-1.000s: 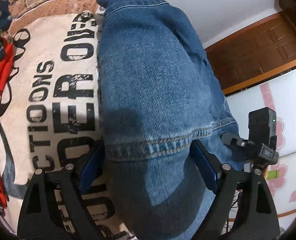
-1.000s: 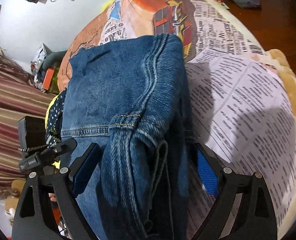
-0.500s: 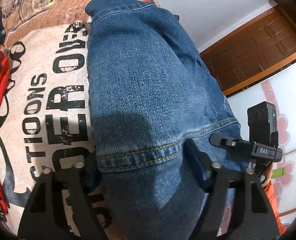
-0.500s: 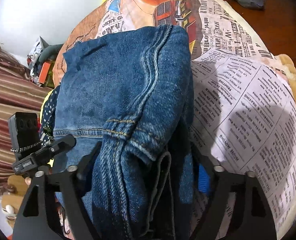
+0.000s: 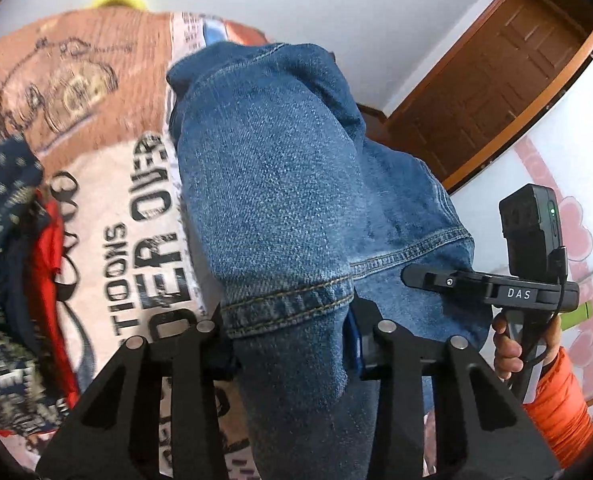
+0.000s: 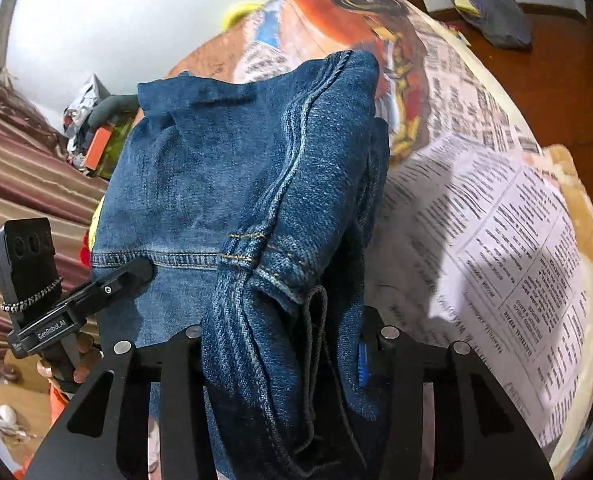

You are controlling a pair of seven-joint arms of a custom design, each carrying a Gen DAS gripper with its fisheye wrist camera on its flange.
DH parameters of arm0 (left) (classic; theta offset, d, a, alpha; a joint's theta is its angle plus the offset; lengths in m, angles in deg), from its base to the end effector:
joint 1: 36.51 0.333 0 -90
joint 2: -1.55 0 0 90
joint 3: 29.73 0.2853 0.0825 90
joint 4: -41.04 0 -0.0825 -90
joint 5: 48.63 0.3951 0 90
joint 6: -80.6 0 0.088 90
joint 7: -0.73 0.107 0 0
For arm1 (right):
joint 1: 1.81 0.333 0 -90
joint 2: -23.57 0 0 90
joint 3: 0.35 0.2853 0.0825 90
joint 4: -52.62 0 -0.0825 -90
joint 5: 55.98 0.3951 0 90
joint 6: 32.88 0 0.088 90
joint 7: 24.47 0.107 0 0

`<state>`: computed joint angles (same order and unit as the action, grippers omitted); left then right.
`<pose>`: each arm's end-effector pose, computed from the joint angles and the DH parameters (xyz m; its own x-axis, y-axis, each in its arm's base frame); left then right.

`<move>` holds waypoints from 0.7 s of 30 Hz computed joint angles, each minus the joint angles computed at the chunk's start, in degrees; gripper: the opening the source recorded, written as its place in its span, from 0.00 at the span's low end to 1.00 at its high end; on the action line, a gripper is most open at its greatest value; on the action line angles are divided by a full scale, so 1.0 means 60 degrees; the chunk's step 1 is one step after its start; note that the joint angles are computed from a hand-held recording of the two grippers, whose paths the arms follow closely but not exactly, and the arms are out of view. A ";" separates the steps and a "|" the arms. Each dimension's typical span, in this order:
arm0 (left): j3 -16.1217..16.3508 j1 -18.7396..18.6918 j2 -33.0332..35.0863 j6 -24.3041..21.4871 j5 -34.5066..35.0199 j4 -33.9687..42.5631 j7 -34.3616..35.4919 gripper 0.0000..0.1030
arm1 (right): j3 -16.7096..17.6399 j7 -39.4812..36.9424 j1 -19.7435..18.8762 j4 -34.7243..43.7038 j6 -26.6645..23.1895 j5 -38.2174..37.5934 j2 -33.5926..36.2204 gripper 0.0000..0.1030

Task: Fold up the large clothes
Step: 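Lift the denim bundle with both grippers and carry it onto the clothes pile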

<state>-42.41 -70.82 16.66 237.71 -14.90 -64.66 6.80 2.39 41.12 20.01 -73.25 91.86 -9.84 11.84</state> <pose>0.4456 -0.4952 0.4208 0.0588 -0.8943 0.4435 -0.8272 -0.2924 -0.4799 0.4686 0.2449 0.4640 0.4327 -0.6890 -0.5814 -0.9013 -0.3175 -0.2946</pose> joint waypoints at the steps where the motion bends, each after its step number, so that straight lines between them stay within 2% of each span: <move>1: 0.0028 -0.0023 -0.0183 0.0005 0.0083 -0.0148 -0.0098 0.38 | 0.0035 -0.0012 0.0031 0.0032 0.0039 0.0016 -0.0045 0.39; 3: 0.0013 0.0037 -0.0981 0.0070 0.0360 -0.0870 -0.0411 0.38 | 0.0112 -0.0001 0.0134 0.0115 0.0119 0.0044 -0.0200 0.39; 5: -0.0119 0.0124 -0.1272 -0.0076 0.0707 -0.1011 -0.0737 0.38 | 0.0150 -0.0013 0.0237 0.0205 0.0184 0.0062 -0.0305 0.39; 11: -0.0766 0.0716 -0.2975 -0.0634 0.1278 -0.2102 -0.1231 0.38 | 0.0369 0.0069 0.0708 0.0584 0.0563 0.0141 -0.0420 0.39; 17: -0.1220 0.1382 -0.4958 -0.0817 0.0815 -0.3550 -0.1075 0.38 | 0.0617 0.0057 0.1212 0.1060 0.0994 0.0238 -0.0202 0.39; 21: -0.1342 0.1644 -0.6247 -0.0987 0.0140 -0.4513 -0.0695 0.38 | 0.0825 0.0035 0.1504 0.1384 0.1292 0.0337 0.0165 0.39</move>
<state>-50.46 -60.95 -20.82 231.79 -14.06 -91.74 2.63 7.35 41.33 29.03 -64.95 99.61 -7.82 12.83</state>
